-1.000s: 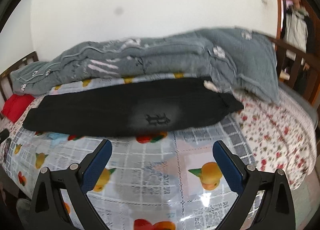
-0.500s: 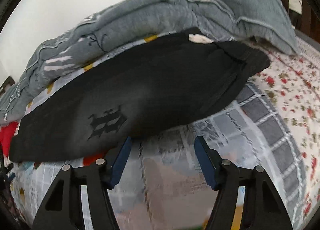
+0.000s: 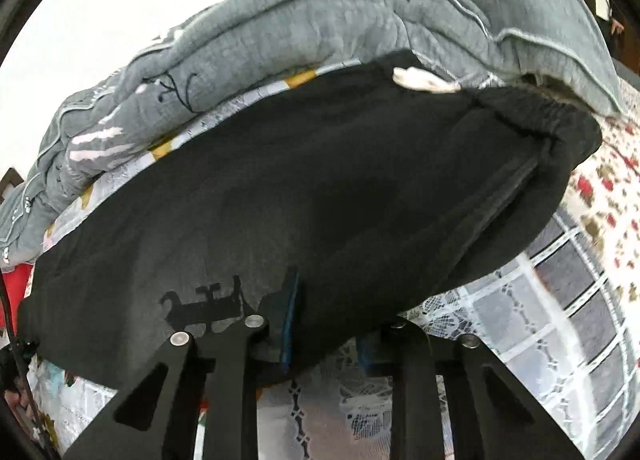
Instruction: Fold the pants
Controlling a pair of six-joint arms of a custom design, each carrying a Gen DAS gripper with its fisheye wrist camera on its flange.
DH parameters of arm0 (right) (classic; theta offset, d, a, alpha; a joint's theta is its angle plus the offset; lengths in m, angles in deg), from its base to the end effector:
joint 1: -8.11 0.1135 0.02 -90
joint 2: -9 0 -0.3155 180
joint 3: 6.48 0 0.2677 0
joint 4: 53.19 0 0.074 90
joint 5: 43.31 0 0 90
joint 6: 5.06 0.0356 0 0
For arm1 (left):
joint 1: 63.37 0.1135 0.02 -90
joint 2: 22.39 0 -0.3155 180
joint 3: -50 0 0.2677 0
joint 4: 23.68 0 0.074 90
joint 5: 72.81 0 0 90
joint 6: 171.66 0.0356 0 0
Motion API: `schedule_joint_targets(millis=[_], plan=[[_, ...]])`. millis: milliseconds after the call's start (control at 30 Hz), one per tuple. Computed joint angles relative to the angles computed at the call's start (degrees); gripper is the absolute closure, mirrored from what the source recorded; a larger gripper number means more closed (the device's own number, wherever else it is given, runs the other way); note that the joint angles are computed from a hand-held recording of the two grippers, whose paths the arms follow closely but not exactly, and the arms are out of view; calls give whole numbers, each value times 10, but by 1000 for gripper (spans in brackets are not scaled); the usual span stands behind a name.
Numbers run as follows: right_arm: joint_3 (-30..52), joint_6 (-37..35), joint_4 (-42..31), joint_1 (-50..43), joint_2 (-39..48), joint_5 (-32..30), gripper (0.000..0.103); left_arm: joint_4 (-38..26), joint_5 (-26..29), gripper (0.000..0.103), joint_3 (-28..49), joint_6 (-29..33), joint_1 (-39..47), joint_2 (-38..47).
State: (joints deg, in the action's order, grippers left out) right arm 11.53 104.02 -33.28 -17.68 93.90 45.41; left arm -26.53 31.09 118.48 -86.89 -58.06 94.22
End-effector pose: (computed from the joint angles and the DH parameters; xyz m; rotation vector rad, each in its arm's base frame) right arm 0.1550 -0.0740 0.1014 0.9026 2.2137 -0.0285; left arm 0.4074 0.0293 0.1119 -0.1194 2.4447 -0.2975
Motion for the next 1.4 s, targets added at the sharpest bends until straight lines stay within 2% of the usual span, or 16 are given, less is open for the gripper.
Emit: schedule_joint_targets(millis=[100,167,233,333,500,667,800,967,1100,1167,1200,1267,1333,1400], plan=[[14,-12,-105,9,-124,0,86,0,18,93,-10,6,14,-37],[42,-20,-167,15,-173,2,86,-18,26,93,4,9,16,-60],[73,-24,-217,17,-204,3,87,-35,26,93,25,15,13,-76],[113,-31,-249,-3,-210,-22,87,-47,23,93,56,18,1,-90],[173,-42,-249,-20,-146,-42,87,-42,-17,93,101,9,-35,-63],[213,-60,-210,-10,-66,-33,87,-24,-63,93,162,11,-69,2],[263,-63,-176,-9,26,-30,87,-55,-82,93,248,13,-90,66],[339,-70,-145,13,151,17,83,-72,-110,91,337,40,-114,146],[402,-79,-195,26,214,34,73,-143,-137,88,431,33,-131,203],[405,-86,-199,36,216,39,58,-153,-165,70,441,31,-139,207],[397,-92,-190,41,208,41,56,-139,-165,65,428,34,-139,199],[376,-103,-176,48,187,47,53,-113,-148,43,398,36,-136,179],[354,-113,-169,54,157,57,48,-86,-149,32,358,35,-134,151],[332,-117,-177,60,121,64,48,-76,-149,32,331,41,-130,130]])
